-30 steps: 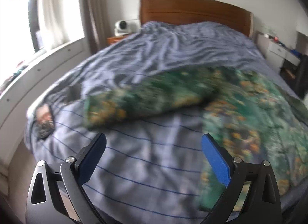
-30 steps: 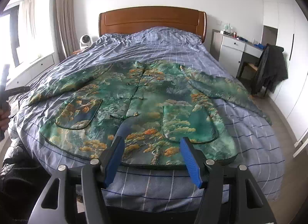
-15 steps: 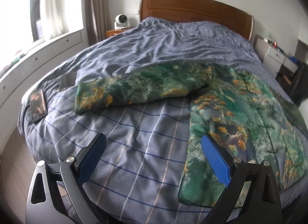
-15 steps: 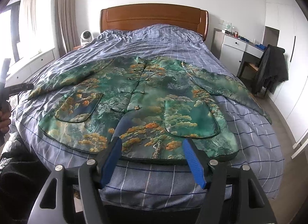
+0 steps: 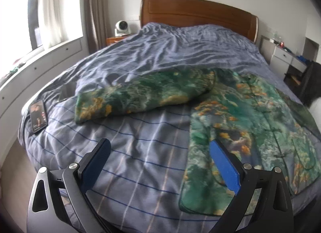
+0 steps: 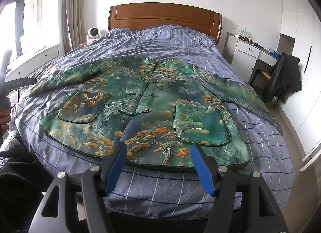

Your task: Fold large clothes

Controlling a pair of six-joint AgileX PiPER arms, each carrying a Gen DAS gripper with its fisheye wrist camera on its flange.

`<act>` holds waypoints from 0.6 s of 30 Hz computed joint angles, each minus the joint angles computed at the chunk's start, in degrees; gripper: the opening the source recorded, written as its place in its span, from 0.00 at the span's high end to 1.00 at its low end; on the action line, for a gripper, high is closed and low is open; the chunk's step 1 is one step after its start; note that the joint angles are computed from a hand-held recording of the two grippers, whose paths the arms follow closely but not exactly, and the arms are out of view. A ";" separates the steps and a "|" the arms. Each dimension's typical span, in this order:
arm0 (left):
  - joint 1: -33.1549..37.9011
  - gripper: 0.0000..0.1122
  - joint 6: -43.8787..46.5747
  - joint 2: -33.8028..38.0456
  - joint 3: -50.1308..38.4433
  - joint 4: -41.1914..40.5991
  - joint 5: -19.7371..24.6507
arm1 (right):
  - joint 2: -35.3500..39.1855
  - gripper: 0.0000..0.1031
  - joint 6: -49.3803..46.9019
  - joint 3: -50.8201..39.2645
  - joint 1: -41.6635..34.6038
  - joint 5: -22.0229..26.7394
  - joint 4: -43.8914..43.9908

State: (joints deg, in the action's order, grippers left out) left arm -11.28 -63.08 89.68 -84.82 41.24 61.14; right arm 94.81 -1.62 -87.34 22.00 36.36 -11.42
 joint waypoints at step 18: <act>-6.29 0.12 4.28 3.53 -6.80 -0.61 4.33 | 6.40 0.34 2.32 -12.00 -4.80 8.43 3.23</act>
State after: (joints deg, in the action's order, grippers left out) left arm -17.57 -58.80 93.21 -91.62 40.63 65.46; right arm 101.21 0.70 -99.35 17.20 44.79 -8.19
